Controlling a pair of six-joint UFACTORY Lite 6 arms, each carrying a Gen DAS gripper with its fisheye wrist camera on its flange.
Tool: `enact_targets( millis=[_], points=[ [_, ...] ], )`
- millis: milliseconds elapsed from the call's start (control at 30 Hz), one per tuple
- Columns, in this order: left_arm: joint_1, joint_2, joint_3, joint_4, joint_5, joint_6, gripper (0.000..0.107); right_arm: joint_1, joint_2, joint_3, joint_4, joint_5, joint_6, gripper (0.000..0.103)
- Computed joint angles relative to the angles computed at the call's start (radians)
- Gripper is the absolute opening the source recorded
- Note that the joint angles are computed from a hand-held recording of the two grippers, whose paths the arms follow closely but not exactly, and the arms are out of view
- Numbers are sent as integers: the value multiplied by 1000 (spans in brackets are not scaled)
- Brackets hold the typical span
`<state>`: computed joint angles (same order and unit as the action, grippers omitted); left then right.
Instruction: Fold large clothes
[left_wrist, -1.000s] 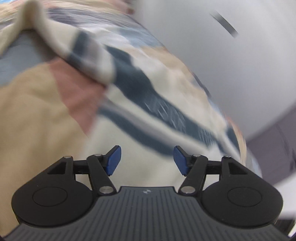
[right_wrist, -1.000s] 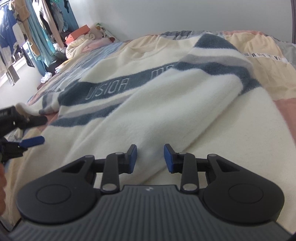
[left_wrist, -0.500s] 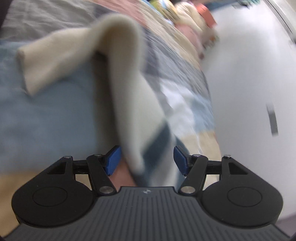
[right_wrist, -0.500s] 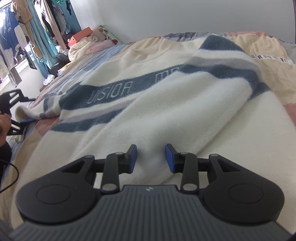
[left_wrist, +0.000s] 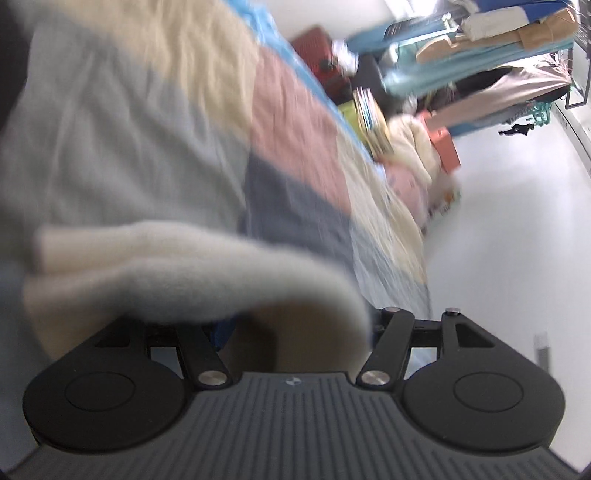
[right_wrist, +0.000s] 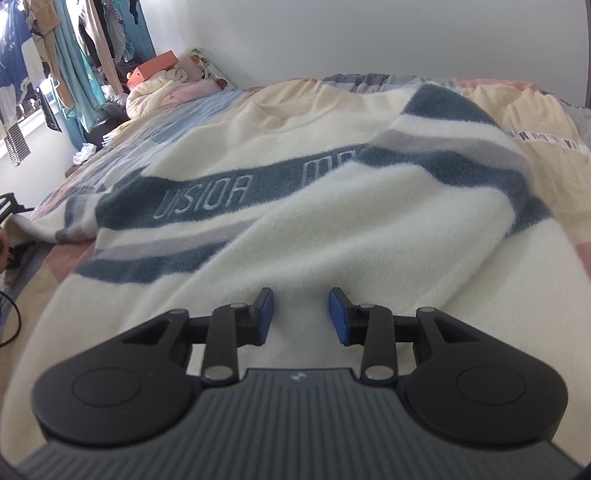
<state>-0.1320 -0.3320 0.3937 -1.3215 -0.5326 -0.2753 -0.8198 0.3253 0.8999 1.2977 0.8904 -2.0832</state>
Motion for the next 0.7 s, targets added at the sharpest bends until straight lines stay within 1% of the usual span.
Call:
enact_targets(
  millis=[33, 67, 100, 133, 167, 200, 233, 333, 367, 433, 500, 567, 600, 700],
  points=[
    [22, 8, 13, -57, 5, 91, 66, 4, 2, 3, 6, -3, 2, 38],
    [26, 5, 14, -83, 8, 140, 60, 8, 5, 6, 11, -5, 3, 38],
    [39, 10, 18, -67, 29, 148, 56, 12, 6, 7, 17, -10, 4, 38],
    [76, 13, 29, -68, 79, 197, 44, 15, 6, 7, 20, -14, 7, 37],
    [82, 10, 41, -112, 92, 283, 29, 20, 5, 8, 25, -17, 11, 37],
    [63, -1, 49, -184, 70, 388, 21, 23, 3, 9, 29, -20, 13, 37],
    [29, -3, 67, -251, 24, 492, 14, 25, 1, 9, 32, -22, 15, 37],
    [-120, 29, 191, -426, -165, 806, 10, 28, -1, 7, 41, -22, 2, 38],
    [-158, 34, 242, -464, -215, 911, 9, 28, -1, 8, 42, -23, 1, 37],
    [-255, 39, 336, -504, -312, 1063, 9, 20, -5, 9, 36, -14, 14, 37],
    [-392, 97, 479, -565, -419, 1242, 9, 2, -24, -2, 35, 4, 8, 37],
    [-543, 180, 619, -567, -543, 1349, 10, -18, -48, -14, 31, 25, 6, 38],
    [-608, 229, 692, -559, -582, 1392, 10, -30, -67, -24, 21, 43, 6, 38],
    [-747, 405, 937, -560, -655, 1511, 10, -87, -121, -53, -3, 116, -21, 38]
  ],
)
